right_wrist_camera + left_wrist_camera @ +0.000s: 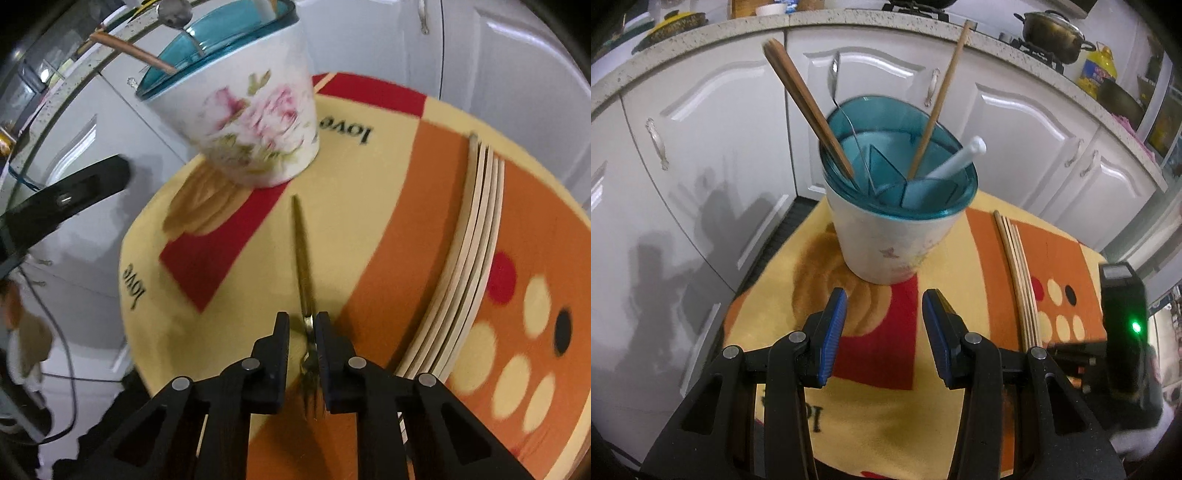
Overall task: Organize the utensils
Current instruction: 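Withdraw both grippers from the holder toward the gold fork and chopsticks, then grasp the gold fork with the left gripper while the right gripper grasps a wooden chopstick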
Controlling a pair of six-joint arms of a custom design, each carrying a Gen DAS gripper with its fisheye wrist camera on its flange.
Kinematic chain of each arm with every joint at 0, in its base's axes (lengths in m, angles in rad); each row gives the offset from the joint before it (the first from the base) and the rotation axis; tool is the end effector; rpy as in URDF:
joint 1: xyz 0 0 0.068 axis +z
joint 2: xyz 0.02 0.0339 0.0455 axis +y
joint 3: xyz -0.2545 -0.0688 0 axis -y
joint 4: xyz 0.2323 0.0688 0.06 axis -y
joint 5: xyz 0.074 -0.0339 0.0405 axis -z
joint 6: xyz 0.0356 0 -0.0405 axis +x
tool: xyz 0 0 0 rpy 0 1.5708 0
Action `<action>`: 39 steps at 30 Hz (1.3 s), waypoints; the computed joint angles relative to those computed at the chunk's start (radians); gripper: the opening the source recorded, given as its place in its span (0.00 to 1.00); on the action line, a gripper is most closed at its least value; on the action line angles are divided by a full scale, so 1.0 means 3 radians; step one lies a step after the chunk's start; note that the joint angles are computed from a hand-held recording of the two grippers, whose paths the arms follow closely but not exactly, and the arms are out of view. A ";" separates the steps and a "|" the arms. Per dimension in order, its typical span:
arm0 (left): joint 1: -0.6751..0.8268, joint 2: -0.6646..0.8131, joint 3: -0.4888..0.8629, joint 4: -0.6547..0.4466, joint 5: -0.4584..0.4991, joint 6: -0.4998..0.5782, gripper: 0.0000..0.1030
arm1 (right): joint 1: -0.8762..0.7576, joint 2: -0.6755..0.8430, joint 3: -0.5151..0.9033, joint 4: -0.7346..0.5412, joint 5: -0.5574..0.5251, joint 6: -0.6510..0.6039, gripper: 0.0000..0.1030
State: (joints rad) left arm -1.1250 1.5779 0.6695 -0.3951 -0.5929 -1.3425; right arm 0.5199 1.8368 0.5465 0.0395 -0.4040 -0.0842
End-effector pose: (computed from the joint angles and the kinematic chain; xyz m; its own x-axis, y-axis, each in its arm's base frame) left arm 0.1211 -0.2074 0.1219 -0.7610 -0.2811 -0.5847 -0.2501 0.9587 -0.1353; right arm 0.2035 0.1326 0.0511 -0.7735 -0.5319 -0.3448 -0.6314 0.6943 0.3454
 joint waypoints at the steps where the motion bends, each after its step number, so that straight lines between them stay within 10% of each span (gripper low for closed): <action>1: 0.0003 0.0032 0.0003 0.0040 0.0023 0.0003 0.40 | -0.0020 0.0003 -0.0031 -0.0017 -0.0125 -0.0001 0.13; 9: 0.0030 0.0185 0.0003 0.0185 0.0143 0.0055 0.40 | -0.0688 -0.0489 -0.0199 -0.0205 -0.0247 -0.0322 0.16; 16: 0.0028 0.0315 0.0081 0.0274 0.0215 0.0116 0.40 | -0.1045 0.0083 0.0321 0.0039 0.0277 -0.0049 0.21; 39: 0.0243 0.0747 0.0126 0.0824 0.0625 0.0328 0.40 | -0.1783 0.0117 0.0540 -0.0251 -0.0008 -0.0541 0.21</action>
